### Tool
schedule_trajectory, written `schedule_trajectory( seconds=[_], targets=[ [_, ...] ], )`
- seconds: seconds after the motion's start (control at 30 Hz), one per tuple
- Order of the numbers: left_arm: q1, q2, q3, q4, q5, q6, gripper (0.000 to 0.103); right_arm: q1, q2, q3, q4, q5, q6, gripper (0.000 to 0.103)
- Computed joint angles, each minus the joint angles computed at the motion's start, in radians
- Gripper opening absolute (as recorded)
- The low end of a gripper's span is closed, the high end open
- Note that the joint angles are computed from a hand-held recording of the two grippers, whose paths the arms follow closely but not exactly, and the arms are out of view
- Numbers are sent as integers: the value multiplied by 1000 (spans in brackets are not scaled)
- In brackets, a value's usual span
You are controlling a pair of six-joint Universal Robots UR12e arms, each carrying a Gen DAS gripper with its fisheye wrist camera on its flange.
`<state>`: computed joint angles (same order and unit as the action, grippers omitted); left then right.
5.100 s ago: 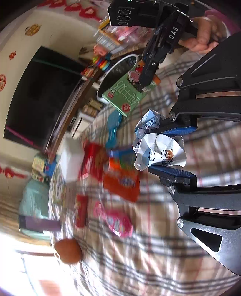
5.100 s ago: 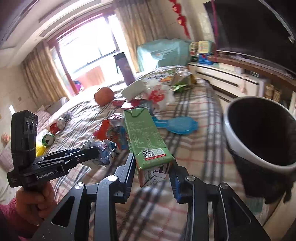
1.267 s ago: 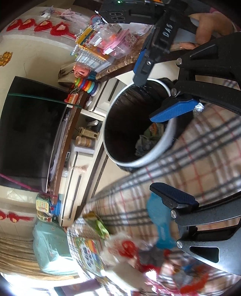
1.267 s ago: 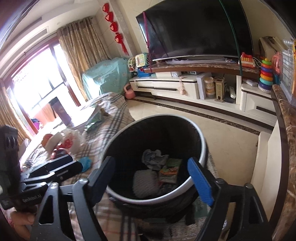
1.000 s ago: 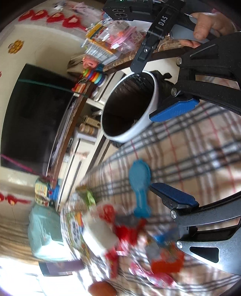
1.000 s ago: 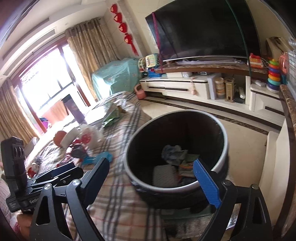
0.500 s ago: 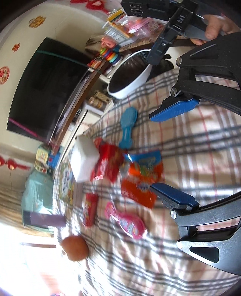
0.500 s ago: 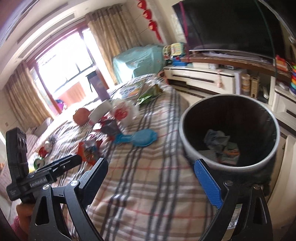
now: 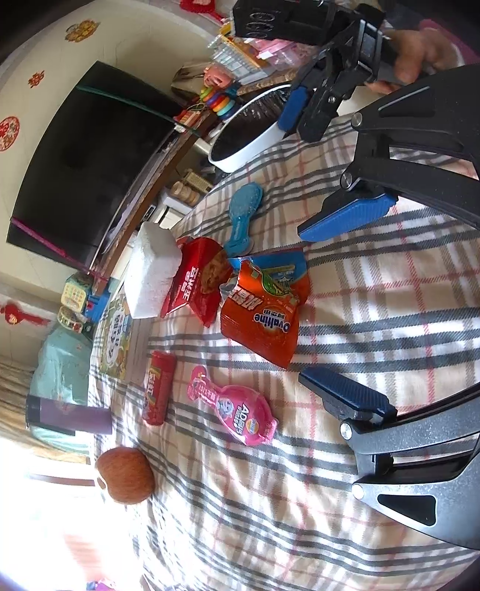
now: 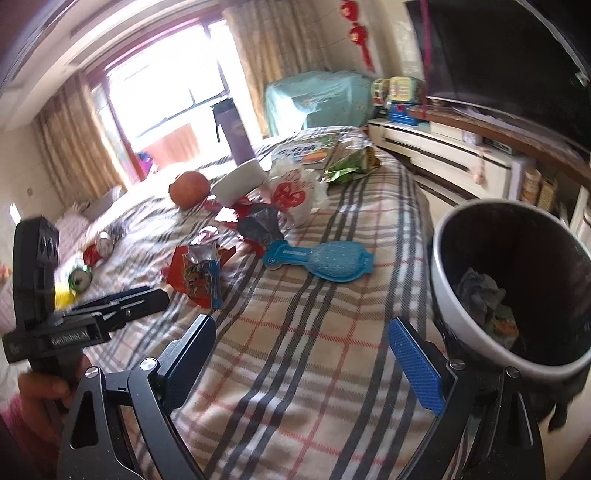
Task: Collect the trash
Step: 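Move both open grippers back over the bed toward the orange snack bag, then grasp the orange snack bag with the left gripper while the right gripper grasps the blue toothbrush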
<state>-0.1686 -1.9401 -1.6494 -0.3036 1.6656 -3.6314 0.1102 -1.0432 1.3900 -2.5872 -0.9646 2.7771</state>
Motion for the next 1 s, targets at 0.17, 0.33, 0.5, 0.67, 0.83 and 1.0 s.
schedule_trajectory(
  seconds=[0.17, 0.33, 0.5, 0.67, 0.83, 1.0],
  targets=[
    [6, -13, 22, -32, -3, 39, 77, 17, 31, -62, 77, -32, -134, 95],
    [17, -31, 46, -63, -14, 51, 79, 28, 72, -138, 153, -38, -189, 94],
    [27, -48, 67, -85, -20, 57, 79, 49, 114, -212, 203, -97, -257, 93],
    [35, -57, 75, -78, -47, 60, 78, 72, 149, -269, 265, -189, -286, 80],
    [39, -61, 76, -70, -78, 72, 49, 64, 140, -246, 219, -198, -228, 36],
    [34, -57, 67, -44, -81, 95, 27, 41, 121, -215, 214, -147, -141, 18]
  ],
)
